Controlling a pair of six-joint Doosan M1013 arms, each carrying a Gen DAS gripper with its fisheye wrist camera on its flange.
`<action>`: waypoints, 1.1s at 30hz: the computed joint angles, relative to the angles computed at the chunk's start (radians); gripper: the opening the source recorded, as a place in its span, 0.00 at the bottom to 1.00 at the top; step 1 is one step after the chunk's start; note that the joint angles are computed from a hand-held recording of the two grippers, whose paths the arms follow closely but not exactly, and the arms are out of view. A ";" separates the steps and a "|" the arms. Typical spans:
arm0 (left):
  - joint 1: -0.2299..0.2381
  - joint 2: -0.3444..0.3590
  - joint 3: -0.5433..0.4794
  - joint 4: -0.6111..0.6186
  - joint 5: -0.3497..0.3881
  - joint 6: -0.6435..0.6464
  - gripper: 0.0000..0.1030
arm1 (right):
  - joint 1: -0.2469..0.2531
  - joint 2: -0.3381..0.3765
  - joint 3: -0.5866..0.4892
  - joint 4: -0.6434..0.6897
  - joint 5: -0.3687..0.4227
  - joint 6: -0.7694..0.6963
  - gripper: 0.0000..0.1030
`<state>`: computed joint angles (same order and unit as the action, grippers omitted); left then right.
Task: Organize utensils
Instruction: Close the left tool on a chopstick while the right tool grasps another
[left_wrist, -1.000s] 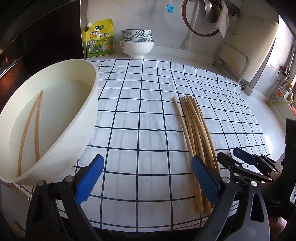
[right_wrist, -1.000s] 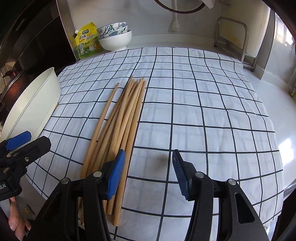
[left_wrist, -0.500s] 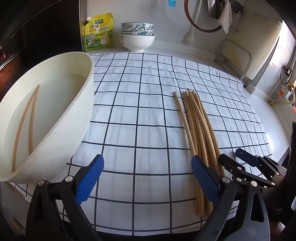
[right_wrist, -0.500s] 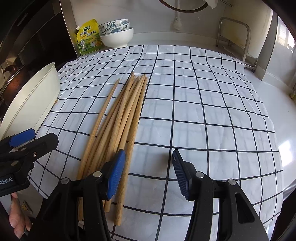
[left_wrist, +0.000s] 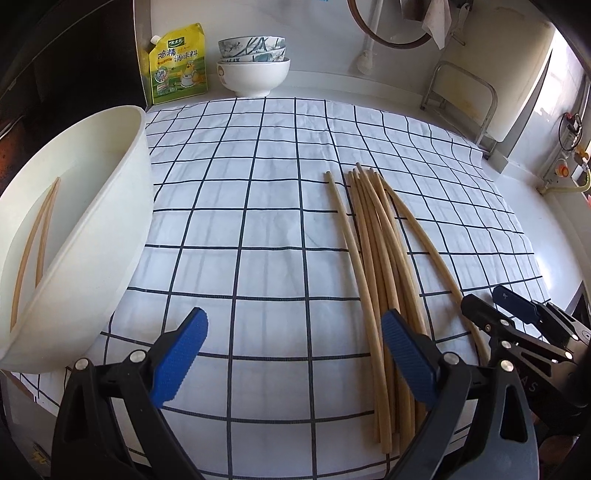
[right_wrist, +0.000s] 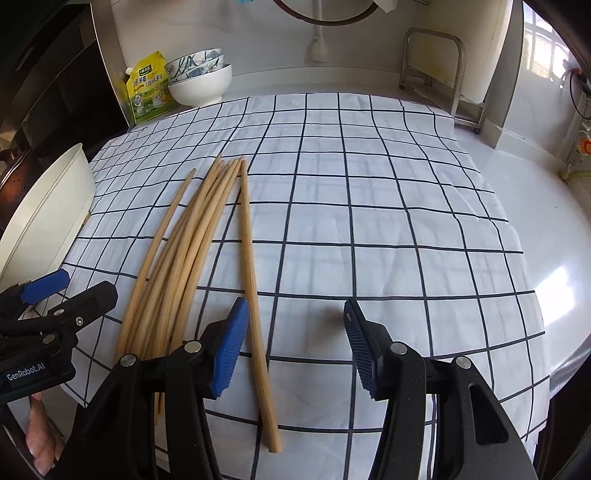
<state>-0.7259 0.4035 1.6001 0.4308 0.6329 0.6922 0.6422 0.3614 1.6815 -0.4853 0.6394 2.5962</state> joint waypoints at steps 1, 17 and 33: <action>0.000 0.003 -0.003 0.001 0.003 0.000 0.91 | -0.001 -0.003 0.004 -0.001 -0.006 0.001 0.49; -0.001 0.033 -0.034 0.026 0.079 -0.014 0.91 | -0.003 -0.004 0.007 -0.003 -0.030 -0.015 0.49; 0.001 0.065 -0.077 0.039 0.109 -0.008 0.82 | 0.011 0.044 -0.046 -0.057 0.015 -0.064 0.42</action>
